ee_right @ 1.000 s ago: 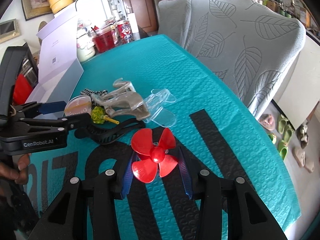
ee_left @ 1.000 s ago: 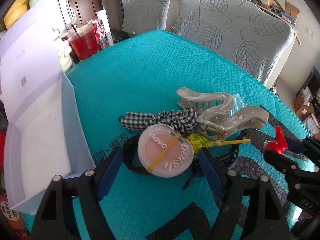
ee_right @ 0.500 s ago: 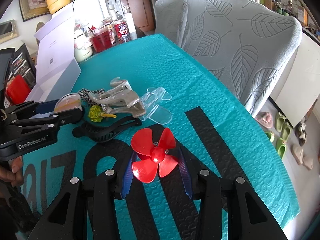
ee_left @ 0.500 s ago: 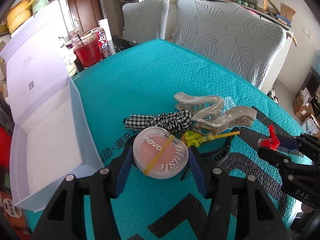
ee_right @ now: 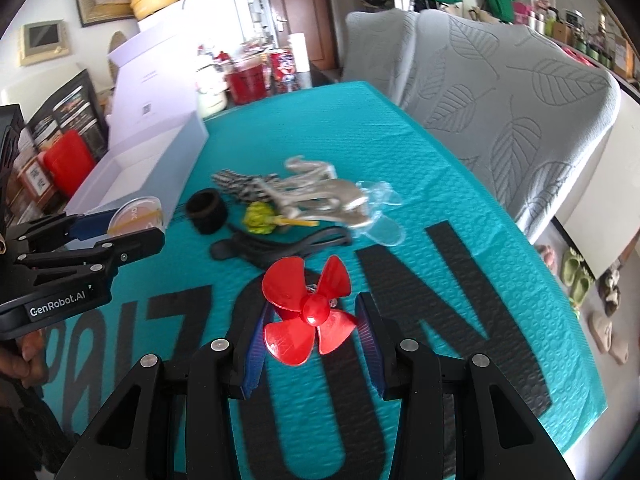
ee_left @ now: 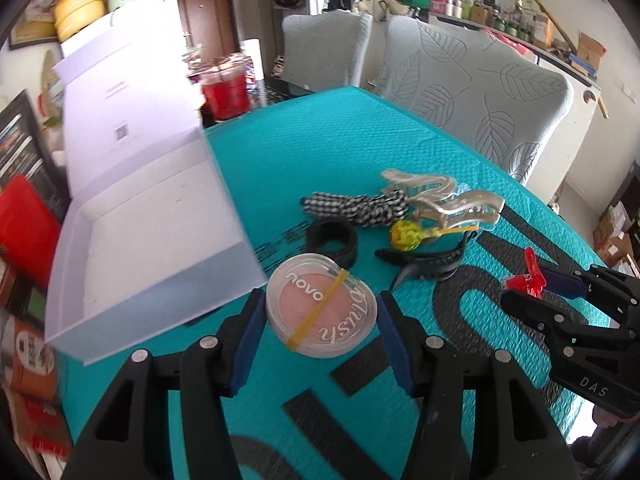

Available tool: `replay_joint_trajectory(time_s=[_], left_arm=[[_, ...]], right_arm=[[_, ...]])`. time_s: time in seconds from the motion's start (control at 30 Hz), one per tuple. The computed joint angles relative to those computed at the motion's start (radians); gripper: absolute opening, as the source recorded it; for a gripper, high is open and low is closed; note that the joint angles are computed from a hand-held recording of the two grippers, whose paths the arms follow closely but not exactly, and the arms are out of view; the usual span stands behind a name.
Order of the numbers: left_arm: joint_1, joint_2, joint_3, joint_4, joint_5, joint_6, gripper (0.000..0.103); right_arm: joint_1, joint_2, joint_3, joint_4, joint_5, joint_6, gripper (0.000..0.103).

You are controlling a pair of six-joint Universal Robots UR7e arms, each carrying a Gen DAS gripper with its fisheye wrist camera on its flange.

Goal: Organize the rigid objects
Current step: 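Carry the compact and propeller in both tools over the open white box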

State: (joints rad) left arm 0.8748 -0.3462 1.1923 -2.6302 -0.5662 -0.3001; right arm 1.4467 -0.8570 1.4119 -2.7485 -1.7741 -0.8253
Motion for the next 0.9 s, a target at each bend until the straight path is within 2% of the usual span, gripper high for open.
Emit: replay_joint_trajectory(time_s=[0.43, 0.9], left_arm=[[-0.055, -0.149, 0.278, -0.053, 0.105, -0.201, 0.055], [-0.110, -0.294, 0.516, 0.048, 0.188, -0.521, 0.055]], right_arm=[[0.035, -0.054, 0.140, -0.010, 0.062, -0.085, 0.041], [0.077, -0.089, 0.250, 0.030, 0.114, -0.166, 0.041]])
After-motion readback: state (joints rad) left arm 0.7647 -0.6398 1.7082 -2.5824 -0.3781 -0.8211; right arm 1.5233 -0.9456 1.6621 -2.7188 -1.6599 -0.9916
